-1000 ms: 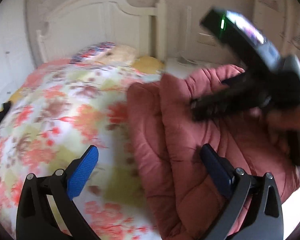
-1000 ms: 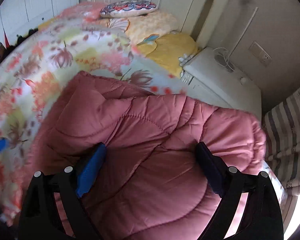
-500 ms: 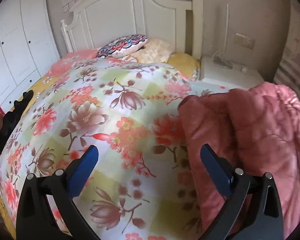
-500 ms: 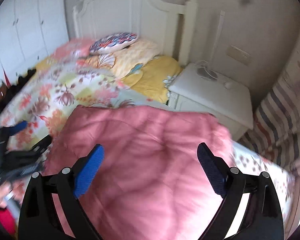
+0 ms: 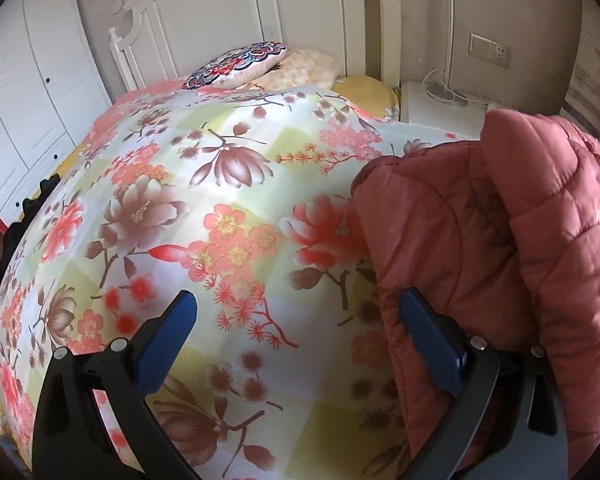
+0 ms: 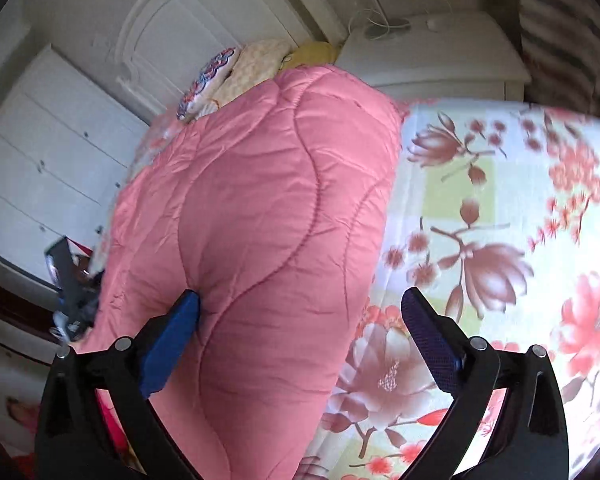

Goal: Fold large clothes

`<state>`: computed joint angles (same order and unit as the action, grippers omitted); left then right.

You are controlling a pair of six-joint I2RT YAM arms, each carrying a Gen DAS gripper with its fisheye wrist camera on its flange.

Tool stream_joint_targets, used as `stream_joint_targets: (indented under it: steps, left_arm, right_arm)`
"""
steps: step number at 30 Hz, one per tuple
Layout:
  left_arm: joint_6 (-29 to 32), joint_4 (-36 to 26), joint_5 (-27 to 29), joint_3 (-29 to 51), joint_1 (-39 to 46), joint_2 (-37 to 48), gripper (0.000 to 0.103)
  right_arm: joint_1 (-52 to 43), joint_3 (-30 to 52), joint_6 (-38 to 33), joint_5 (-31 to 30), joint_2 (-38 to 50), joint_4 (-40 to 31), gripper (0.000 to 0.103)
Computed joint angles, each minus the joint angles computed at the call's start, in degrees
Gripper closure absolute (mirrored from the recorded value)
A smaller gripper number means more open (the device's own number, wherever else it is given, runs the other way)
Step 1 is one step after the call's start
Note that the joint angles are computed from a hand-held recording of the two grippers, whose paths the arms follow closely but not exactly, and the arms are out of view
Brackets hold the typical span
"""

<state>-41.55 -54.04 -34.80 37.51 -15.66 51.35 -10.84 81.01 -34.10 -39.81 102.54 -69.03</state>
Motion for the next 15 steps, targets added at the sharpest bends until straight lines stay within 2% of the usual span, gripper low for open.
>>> stream_joint_targets:
  steps: [6, 8, 9, 11, 13, 15]
  left_arm:
    - [1.2, 1.7, 0.3, -0.2, 0.3, 1.7, 0.002]
    - [1.9, 2.2, 0.8, -0.5, 0.8, 1.3, 0.002]
    - [2.3, 2.5, 1.1, -0.6, 1.1, 1.3, 0.002]
    - [3.3, 3.5, 1.8, -1.0, 2.1, 1.5, 0.002]
    - [4.2, 5.0, 3.1, -1.7, 3.3, 1.1, 0.002]
    - [4.6, 6.8, 4.7, -2.7, 3.8, 0.9, 0.002]
  right_arm:
    - [-0.7, 5.9, -3.4, -6.7, 11.2, -11.7, 0.005]
    - [0.7, 5.3, -4.5, -8.4, 12.2, -11.7, 0.005]
    - [1.6, 3.0, -3.9, -8.8, 10.6, -8.7, 0.004]
    - [2.7, -1.2, -3.2, -8.6, 6.3, -3.6, 0.012]
    - [2.5, -4.7, -3.9, -7.6, 0.8, -0.7, 0.029]
    - [1.9, -6.5, -4.8, -6.9, -2.5, -0.1, 0.034]
